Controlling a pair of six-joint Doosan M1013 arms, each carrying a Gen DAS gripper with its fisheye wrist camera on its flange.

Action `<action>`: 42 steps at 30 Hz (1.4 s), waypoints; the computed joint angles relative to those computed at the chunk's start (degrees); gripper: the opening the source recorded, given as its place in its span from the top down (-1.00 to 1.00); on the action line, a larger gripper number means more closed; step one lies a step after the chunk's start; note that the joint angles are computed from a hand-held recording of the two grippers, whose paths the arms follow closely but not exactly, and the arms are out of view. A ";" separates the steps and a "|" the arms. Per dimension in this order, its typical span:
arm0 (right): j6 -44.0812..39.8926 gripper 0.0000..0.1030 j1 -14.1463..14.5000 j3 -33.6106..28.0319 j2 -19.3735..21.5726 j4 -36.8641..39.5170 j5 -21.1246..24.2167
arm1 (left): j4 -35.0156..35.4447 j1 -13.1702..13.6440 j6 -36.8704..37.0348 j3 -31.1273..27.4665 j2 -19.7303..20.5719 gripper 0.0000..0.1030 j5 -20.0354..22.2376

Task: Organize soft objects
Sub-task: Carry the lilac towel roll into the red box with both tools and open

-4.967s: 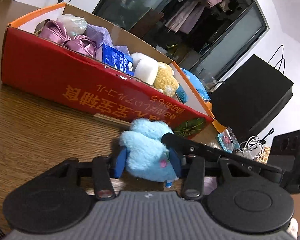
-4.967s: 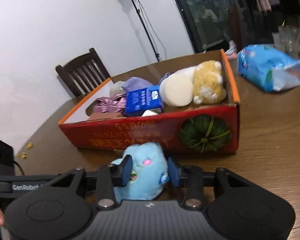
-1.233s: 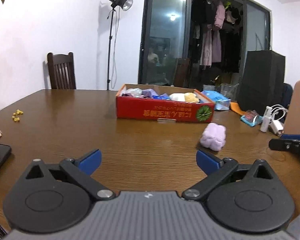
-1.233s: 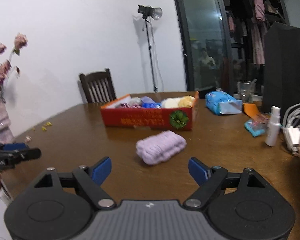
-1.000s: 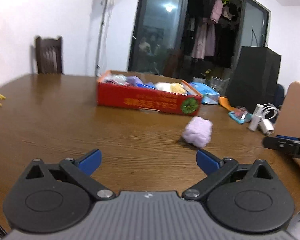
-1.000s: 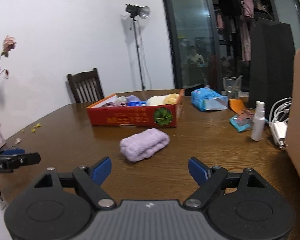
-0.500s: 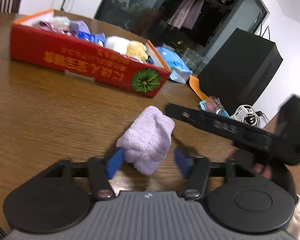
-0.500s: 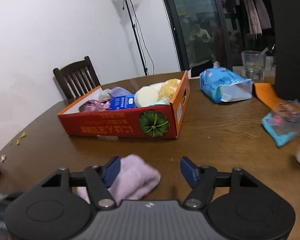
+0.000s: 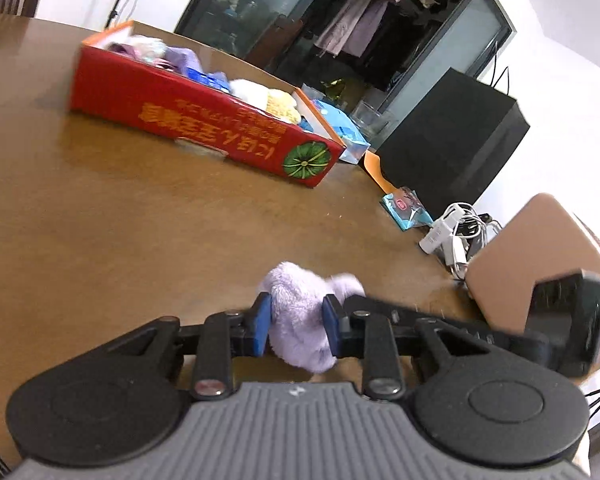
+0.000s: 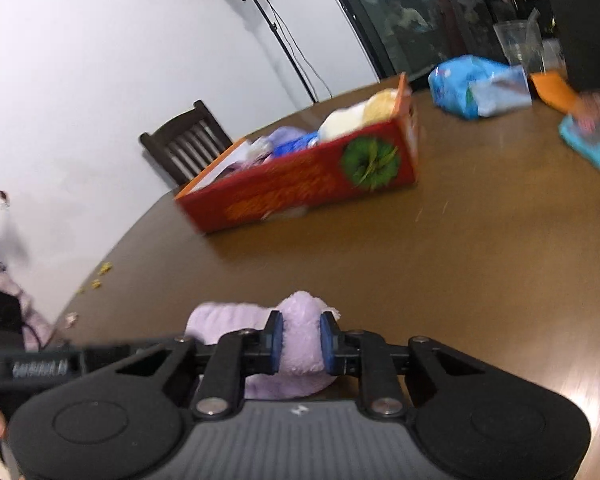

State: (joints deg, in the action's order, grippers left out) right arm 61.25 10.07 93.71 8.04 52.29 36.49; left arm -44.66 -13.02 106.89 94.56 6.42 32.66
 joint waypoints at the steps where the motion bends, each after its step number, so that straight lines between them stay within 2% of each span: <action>1: 0.61 0.62 0.79 1.26 -1.20 -0.24 -0.21 | 0.24 0.38 -0.29 1.20 -1.21 0.43 -0.19; 2: 0.25 0.62 1.38 2.24 -2.21 -0.19 -0.46 | 1.59 0.52 -1.84 2.07 -2.11 0.41 -0.84; 4: -0.66 0.53 2.43 3.96 -4.05 -0.10 -1.68 | 8.74 0.16 -9.55 3.77 -3.85 -0.01 -3.94; 5: -0.98 0.53 2.84 4.79 -4.95 -0.15 -2.42 | 13.96 -0.13 -14.37 4.53 -4.60 -0.04 -5.34; 6: -0.12 0.53 3.17 5.23 -5.52 -1.19 -3.05 | 16.32 -0.15 -16.30 4.93 -5.04 -0.04 -5.73; 7: 1.33 0.53 3.50 5.50 -5.93 -2.69 -3.78 | 16.39 0.07 -16.53 5.24 -5.31 -0.04 -5.87; 11: 9.31 0.53 4.49 5.85 -6.50 -8.83 -7.02 | 9.48 0.66 -11.19 5.82 -5.62 -0.12 -6.17; 14: 12.48 0.32 4.82 5.69 -6.23 -10.62 -8.68 | 4.57 0.06 -4.74 5.53 -5.04 -0.16 -5.61; 15: 14.07 0.27 5.08 5.59 -6.02 -11.97 -8.94 | 5.25 -0.39 -4.33 5.39 -4.79 -0.18 -5.52; 17: 15.40 0.27 5.49 5.50 -5.60 -12.92 -9.00 | 11.93 -1.81 -8.65 4.90 -4.26 -0.18 -5.34; 18: 15.61 0.26 5.74 5.56 -5.45 -13.17 -9.31 | 13.61 -2.15 -9.66 4.64 -4.00 -0.15 -4.79; 20: 17.31 0.26 6.38 5.73 -5.35 -15.44 -10.25 | 11.25 -1.85 -7.59 4.51 -3.66 0.05 -3.52; 21: 17.44 0.27 6.61 5.88 -5.36 -16.04 -10.76 | 8.83 -1.45 -5.06 4.44 -3.53 0.31 -2.62; 25: 15.15 0.55 6.87 5.48 -4.82 -15.42 -10.80 | 6.51 -0.96 -1.12 4.49 -3.60 0.44 -2.40; 27: 14.79 0.61 7.02 4.80 -4.45 -16.28 -10.45 | 5.98 -0.76 -1.30 4.08 -3.38 0.46 -1.93; 30: 12.71 0.65 6.46 2.83 -3.53 -14.18 -9.62 | 3.00 -0.10 2.93 2.43 -2.73 0.49 -2.20; 34: 5.52 0.65 5.23 -3.69 -0.23 -10.22 -8.74 | -0.05 1.80 8.36 -4.86 0.96 0.50 -1.74; 37: -0.45 0.65 4.29 -12.46 4.79 -8.20 -8.75 | 0.76 3.23 9.49 -13.67 6.13 0.50 -0.63; 39: 1.54 0.65 3.80 -20.59 9.68 -11.05 -6.80 | 3.12 4.37 5.67 -22.43 11.59 0.50 2.66; 42: 11.00 0.65 4.07 -34.85 18.31 -22.79 -2.97 | 10.55 5.15 -3.44 -36.56 20.44 0.50 9.22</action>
State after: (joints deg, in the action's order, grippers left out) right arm 72.25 14.14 58.86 26.35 29.50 33.53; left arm -34.10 -7.87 103.45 58.01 26.86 41.88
